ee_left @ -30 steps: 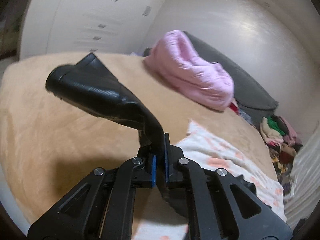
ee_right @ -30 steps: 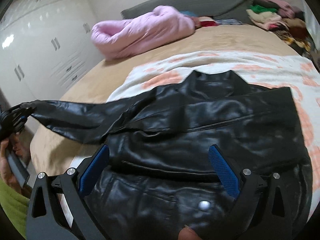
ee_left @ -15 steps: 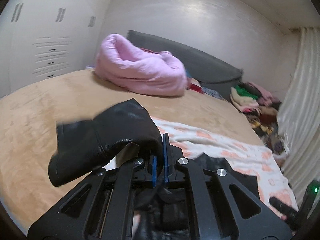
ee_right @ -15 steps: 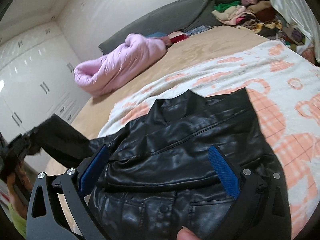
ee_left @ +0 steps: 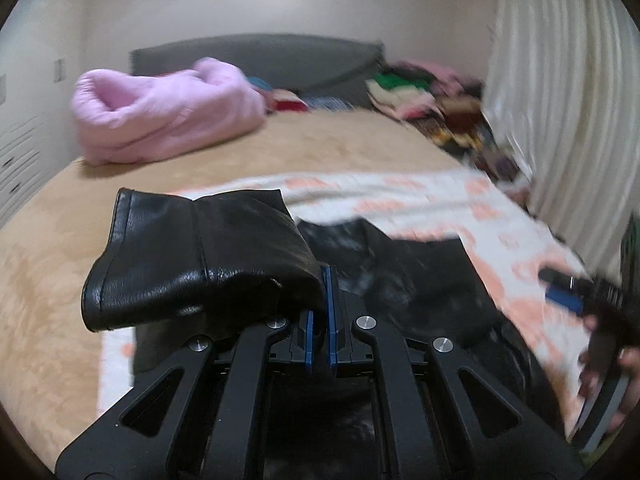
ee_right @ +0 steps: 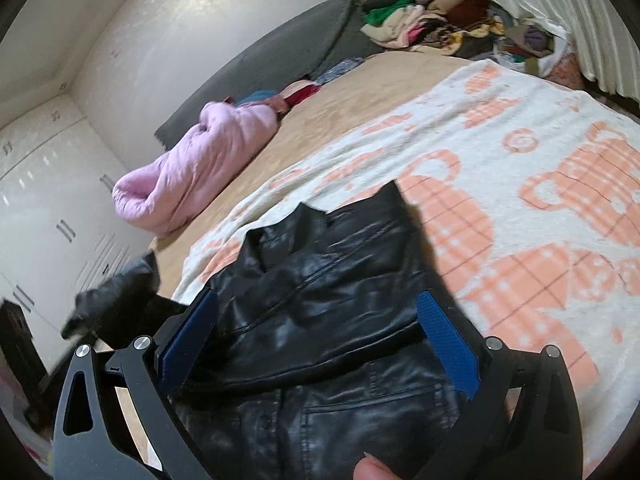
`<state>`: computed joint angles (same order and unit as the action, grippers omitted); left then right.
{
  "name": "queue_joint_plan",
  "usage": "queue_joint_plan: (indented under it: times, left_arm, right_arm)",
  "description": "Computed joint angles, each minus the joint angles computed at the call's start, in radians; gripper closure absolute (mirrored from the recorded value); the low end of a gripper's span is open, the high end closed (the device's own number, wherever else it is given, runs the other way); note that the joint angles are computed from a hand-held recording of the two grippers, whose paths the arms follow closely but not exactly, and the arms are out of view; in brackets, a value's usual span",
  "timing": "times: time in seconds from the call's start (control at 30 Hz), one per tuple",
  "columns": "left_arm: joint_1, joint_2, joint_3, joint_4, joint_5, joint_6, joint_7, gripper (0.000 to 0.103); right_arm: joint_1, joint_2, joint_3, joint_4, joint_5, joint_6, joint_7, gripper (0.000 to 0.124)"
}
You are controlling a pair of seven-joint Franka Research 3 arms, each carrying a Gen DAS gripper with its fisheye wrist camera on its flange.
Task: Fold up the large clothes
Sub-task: 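Lift the sleeve with the left tool, fold it across the jacket, release, then close the right tool on the jacket edge beside the folded sleeves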
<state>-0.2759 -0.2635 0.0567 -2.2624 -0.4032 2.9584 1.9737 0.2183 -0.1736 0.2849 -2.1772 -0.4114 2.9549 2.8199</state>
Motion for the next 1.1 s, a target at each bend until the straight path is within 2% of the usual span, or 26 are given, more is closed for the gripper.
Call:
queue_joint_plan:
  times: [0.1, 0.3, 0.37, 0.4, 0.43, 0.47, 0.53, 0.57, 0.63, 0.8, 0.9, 1.03, 1.1]
  left_arm:
    - [-0.016, 0.035, -0.02, 0.006, 0.01, -0.035, 0.035, 0.103]
    - [0.024, 0.098, -0.12, -0.003, 0.121, -0.088, 0.025, 0.102]
    - [0.03, 0.116, -0.135, -0.003, 0.135, -0.117, 0.029, 0.09]
    - [0.018, 0.122, -0.131, 0.001, 0.097, -0.138, 0.068, 0.072]
    - [0.012, 0.118, -0.132, -0.006, 0.064, -0.148, 0.097, 0.058]
    - [0.007, 0.113, -0.133, -0.014, 0.036, -0.156, 0.127, 0.054]
    - [0.006, 0.098, -0.141, -0.032, 0.025, -0.173, 0.163, 0.035]
    - [-0.002, 0.085, -0.138, -0.045, 0.001, -0.178, 0.198, 0.032]
    - [-0.012, 0.065, -0.134, -0.064, -0.026, -0.185, 0.236, 0.03]
    - [-0.075, 0.01, -0.076, -0.092, -0.205, -0.201, 0.4, 0.026]
    - [-0.059, 0.017, -0.1, -0.081, -0.172, -0.205, 0.394, 0.026]
    - [-0.072, 0.03, -0.107, -0.073, -0.195, -0.215, 0.427, 0.025]
    - [-0.072, 0.027, -0.112, -0.081, -0.211, -0.206, 0.435, 0.025]
  right_arm:
    - [-0.013, -0.021, -0.005, -0.03, 0.008, 0.008, 0.007, 0.025]
    - [-0.045, -0.049, 0.002, -0.076, 0.044, 0.026, 0.005, 0.025]
    - [-0.05, -0.05, 0.005, -0.083, 0.063, 0.03, -0.011, 0.025]
    - [-0.045, -0.049, 0.0, -0.086, 0.079, 0.03, -0.029, 0.025]
    - [-0.044, -0.048, 0.0, -0.087, 0.089, 0.028, -0.042, 0.025]
    - [-0.044, -0.047, 0.0, -0.087, 0.097, 0.026, -0.054, 0.025]
    - [-0.041, -0.044, -0.003, -0.089, 0.115, 0.024, -0.076, 0.025]
    - [-0.039, -0.042, -0.005, -0.089, 0.126, 0.021, -0.086, 0.025]
    - [-0.038, -0.037, -0.004, -0.089, 0.137, 0.02, -0.096, 0.025]
    - [-0.03, -0.025, -0.006, -0.08, 0.145, -0.004, -0.112, 0.025]
    - [-0.038, -0.036, -0.005, -0.086, 0.129, -0.01, -0.092, 0.025]
    - [-0.05, -0.054, -0.002, -0.094, 0.114, -0.023, -0.081, 0.025]
    - [-0.032, -0.054, -0.019, -0.097, 0.142, -0.03, -0.118, 0.025]
